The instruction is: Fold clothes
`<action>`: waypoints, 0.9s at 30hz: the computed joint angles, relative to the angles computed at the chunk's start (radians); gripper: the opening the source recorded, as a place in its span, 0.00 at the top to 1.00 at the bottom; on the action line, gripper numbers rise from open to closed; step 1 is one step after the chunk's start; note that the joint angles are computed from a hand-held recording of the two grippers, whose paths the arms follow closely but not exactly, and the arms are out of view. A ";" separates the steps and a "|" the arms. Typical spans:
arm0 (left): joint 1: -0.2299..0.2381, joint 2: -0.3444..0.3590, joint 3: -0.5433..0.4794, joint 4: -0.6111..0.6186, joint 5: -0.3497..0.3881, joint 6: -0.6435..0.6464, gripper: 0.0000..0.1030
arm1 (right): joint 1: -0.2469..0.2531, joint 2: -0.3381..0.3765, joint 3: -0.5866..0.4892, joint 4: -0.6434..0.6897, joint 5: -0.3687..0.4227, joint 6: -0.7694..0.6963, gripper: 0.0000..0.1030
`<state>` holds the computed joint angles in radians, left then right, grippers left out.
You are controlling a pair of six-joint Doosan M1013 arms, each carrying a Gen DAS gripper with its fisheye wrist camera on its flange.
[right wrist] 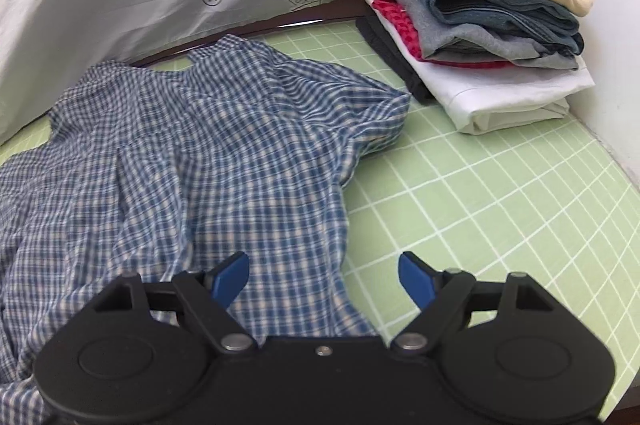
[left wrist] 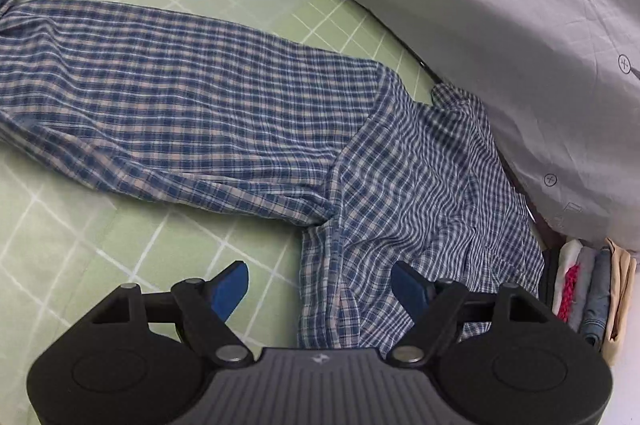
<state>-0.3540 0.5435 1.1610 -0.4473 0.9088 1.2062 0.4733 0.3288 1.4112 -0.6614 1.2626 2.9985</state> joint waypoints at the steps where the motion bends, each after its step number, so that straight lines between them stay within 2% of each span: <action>1: -0.001 0.011 -0.013 -0.016 0.011 0.020 0.23 | -0.002 0.004 -0.005 0.005 0.007 -0.008 0.20; 4: -0.014 0.034 -0.047 0.017 0.026 0.061 0.28 | -0.007 0.016 -0.018 0.025 0.022 -0.030 0.20; 5: -0.021 0.040 -0.060 0.054 0.030 0.066 0.38 | -0.006 0.019 -0.022 0.034 0.026 -0.039 0.20; 6: -0.028 0.044 -0.070 0.095 0.033 0.083 0.53 | -0.005 0.023 -0.026 0.041 0.031 -0.048 0.20; 7: -0.033 0.048 -0.079 0.130 0.037 0.102 0.63 | -0.004 0.028 -0.032 0.048 0.037 -0.058 0.20; 8: -0.038 0.058 -0.099 0.168 0.055 0.122 0.93 | -0.003 0.031 -0.036 0.052 0.041 -0.060 0.20; 9: -0.037 0.066 -0.114 0.185 0.065 0.141 0.98 | -0.002 0.034 -0.041 0.056 0.044 -0.059 0.20; 15: -0.005 0.102 -0.187 0.255 0.035 0.170 0.99 | 0.009 0.049 -0.064 0.056 0.056 -0.037 0.20; 19: 0.022 0.135 -0.259 0.375 0.019 0.079 0.97 | 0.021 0.053 -0.071 0.049 0.055 -0.022 0.20; 20: 0.028 0.142 -0.279 0.394 0.032 0.062 0.91 | 0.023 0.051 -0.069 0.046 0.057 -0.018 0.20; 22: 0.041 0.128 -0.270 0.380 0.019 0.053 0.88 | 0.029 0.046 -0.062 0.039 0.058 -0.005 0.20; 23: 0.047 0.121 -0.265 0.372 0.011 0.049 0.80 | 0.031 0.042 -0.057 0.037 0.056 0.001 0.20; 24: 0.052 0.107 -0.247 0.349 0.005 0.065 0.72 | 0.033 0.038 -0.051 0.036 0.053 0.008 0.20; 27: 0.055 0.041 -0.157 0.272 -0.006 0.136 0.63 | 0.038 0.026 -0.032 0.045 0.044 0.036 0.20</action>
<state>-0.2994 0.5847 1.0037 -0.1757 0.9031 1.3418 0.5118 0.3550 1.3790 -0.6165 1.3071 3.0346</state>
